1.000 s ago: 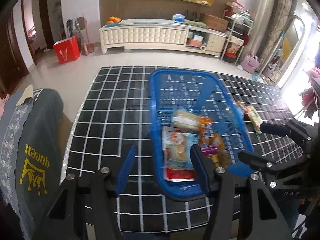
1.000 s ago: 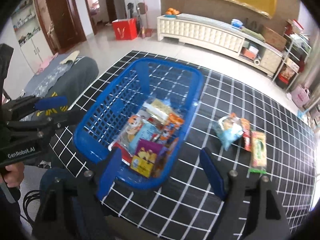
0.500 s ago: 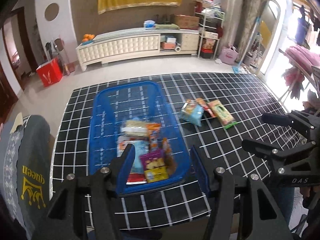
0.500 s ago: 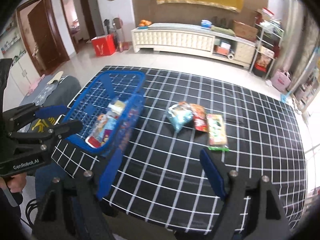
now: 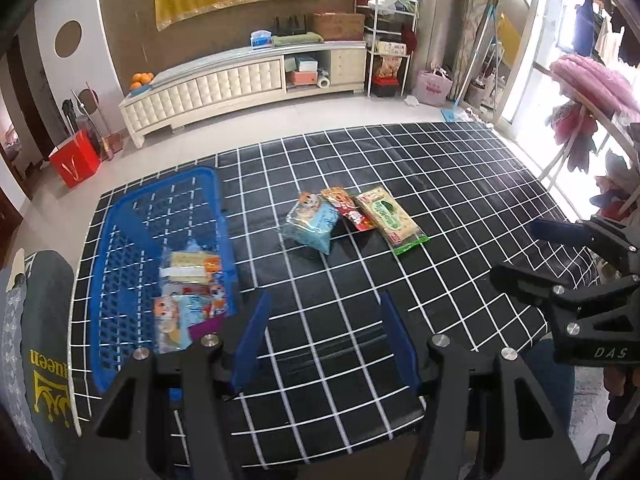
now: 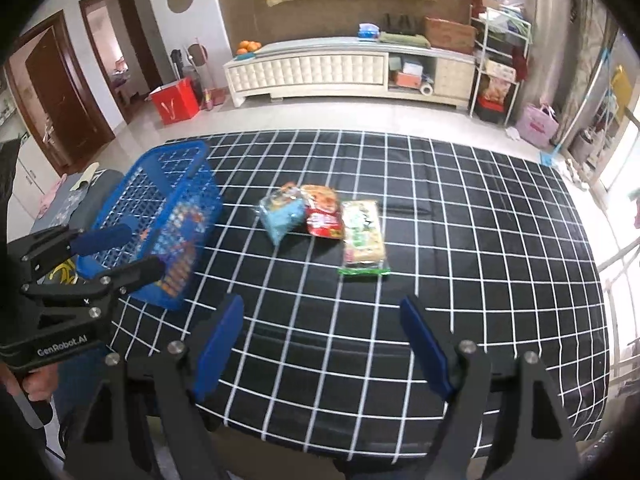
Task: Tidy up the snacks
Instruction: 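Move both open tools back toward the remaining snacks on the mat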
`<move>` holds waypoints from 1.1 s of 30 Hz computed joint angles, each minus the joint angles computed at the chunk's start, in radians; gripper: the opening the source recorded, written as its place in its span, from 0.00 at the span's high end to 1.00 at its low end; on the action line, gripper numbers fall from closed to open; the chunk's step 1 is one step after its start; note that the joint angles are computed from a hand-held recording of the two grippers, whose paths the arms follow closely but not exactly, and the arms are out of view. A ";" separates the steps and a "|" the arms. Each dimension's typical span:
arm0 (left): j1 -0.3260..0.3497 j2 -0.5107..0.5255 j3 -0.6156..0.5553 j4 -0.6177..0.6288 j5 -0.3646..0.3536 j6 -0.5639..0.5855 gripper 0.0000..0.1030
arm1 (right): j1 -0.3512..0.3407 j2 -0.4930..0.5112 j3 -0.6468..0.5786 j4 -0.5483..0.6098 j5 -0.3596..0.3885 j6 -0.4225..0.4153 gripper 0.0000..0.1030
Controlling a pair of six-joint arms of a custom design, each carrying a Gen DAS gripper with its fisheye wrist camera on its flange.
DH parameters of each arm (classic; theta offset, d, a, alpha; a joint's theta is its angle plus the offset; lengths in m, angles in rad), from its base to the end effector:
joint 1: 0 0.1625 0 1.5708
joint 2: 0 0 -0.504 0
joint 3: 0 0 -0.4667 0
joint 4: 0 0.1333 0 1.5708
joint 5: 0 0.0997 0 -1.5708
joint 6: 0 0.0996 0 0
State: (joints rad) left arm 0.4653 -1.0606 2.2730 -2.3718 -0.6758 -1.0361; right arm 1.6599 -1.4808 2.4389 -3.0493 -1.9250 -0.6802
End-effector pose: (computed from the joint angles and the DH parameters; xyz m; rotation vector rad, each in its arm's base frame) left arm -0.3310 -0.4023 0.0683 0.3059 2.2607 -0.7291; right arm 0.1381 -0.4361 0.2512 0.8634 -2.4640 0.5283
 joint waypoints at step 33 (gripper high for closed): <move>0.292 0.276 -0.225 -0.110 -0.044 0.188 0.27 | -0.117 0.352 -0.258 0.017 -0.077 -0.041 0.19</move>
